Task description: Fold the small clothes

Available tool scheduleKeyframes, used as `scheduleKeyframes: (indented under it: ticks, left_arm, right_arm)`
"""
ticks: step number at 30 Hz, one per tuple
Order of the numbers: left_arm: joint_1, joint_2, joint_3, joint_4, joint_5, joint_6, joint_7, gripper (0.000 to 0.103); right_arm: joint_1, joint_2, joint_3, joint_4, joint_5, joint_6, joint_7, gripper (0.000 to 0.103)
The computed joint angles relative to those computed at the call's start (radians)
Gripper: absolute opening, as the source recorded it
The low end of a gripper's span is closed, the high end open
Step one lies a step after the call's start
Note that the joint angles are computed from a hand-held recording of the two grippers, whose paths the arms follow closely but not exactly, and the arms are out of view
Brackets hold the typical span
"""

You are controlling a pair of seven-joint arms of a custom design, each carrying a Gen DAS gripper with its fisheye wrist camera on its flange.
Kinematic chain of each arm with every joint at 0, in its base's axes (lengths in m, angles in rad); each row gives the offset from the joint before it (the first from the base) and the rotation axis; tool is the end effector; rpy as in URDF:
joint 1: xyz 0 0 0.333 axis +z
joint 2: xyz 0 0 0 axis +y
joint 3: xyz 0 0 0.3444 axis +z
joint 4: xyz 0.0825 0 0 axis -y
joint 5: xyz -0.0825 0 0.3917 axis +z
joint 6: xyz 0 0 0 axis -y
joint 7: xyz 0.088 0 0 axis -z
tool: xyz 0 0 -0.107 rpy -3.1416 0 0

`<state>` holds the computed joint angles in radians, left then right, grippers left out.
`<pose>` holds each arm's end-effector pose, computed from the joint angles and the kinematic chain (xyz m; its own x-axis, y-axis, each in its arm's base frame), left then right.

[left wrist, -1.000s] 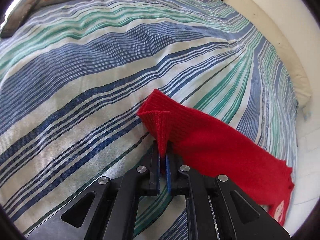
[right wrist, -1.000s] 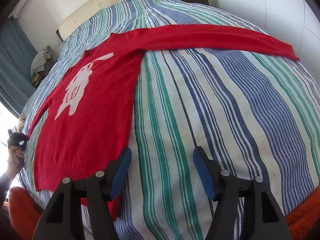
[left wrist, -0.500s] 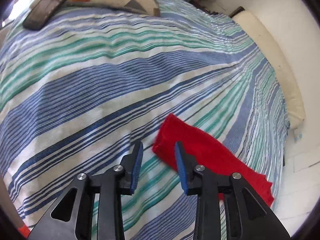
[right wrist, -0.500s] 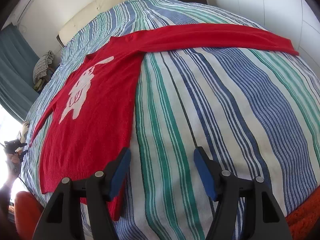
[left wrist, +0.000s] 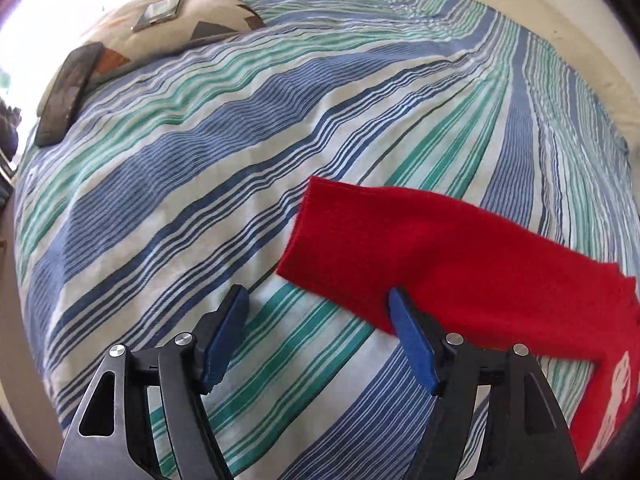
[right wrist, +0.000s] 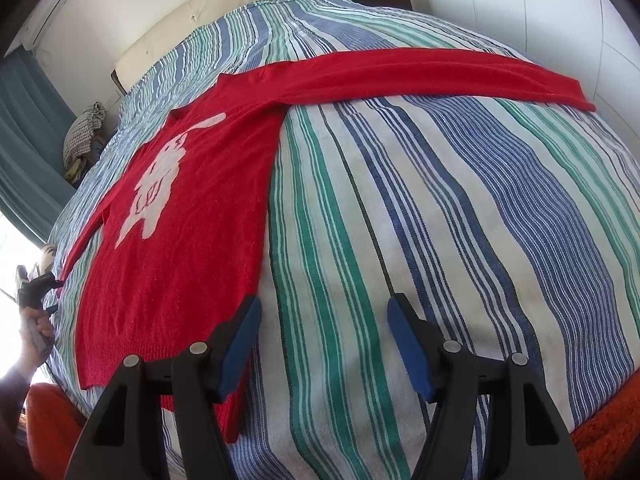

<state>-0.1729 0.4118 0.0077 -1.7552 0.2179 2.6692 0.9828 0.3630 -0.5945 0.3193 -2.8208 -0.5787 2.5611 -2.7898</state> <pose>0.7013 -0.1241 0.4119 0.2217 -0.9694 0.1057 -0.8387 -0.2448 -0.4864 0.2742 0.2264 0.4060 -0.6364 -0.7088 -0.3045 -0.5326 0.6892 -0.4912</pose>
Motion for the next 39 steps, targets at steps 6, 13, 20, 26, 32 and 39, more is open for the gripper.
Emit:
scheduleKeyframes:
  ticks: [6,13,20,26,32,39]
  left_arm:
    - [0.069,-0.214,-0.105,-0.263,-0.15,0.142,0.16,0.078]
    - [0.014,-0.27,-0.171,-0.361,-0.245,0.194,0.356,0.086]
    - [-0.057,-0.198,-0.121,-0.351,-0.082,0.145,0.309,0.095]
    - [-0.067,-0.202,-0.116,-0.356,-0.063,0.129,0.317,0.102]
    - [-0.083,-0.195,-0.098,-0.354,-0.004,0.129,0.263,0.103]
    - [-0.086,-0.187,-0.097,-0.345,0.029,0.12,0.226,0.103]
  right_arm:
    - [-0.011,-0.027,0.023,0.0,-0.017,-0.02,0.031,0.065]
    - [0.02,-0.082,0.035,0.02,-0.006,-0.222,0.059,0.065]
    - [0.015,-0.088,-0.014,-0.066,0.022,-0.132,0.121,0.082]
    - [0.016,-0.003,-0.008,-0.011,0.008,-0.159,0.07,0.097]
    - [0.01,0.01,-0.005,-0.014,-0.031,-0.14,0.1,0.103]
    - [0.02,0.022,-0.009,-0.004,-0.04,-0.153,0.103,0.103]
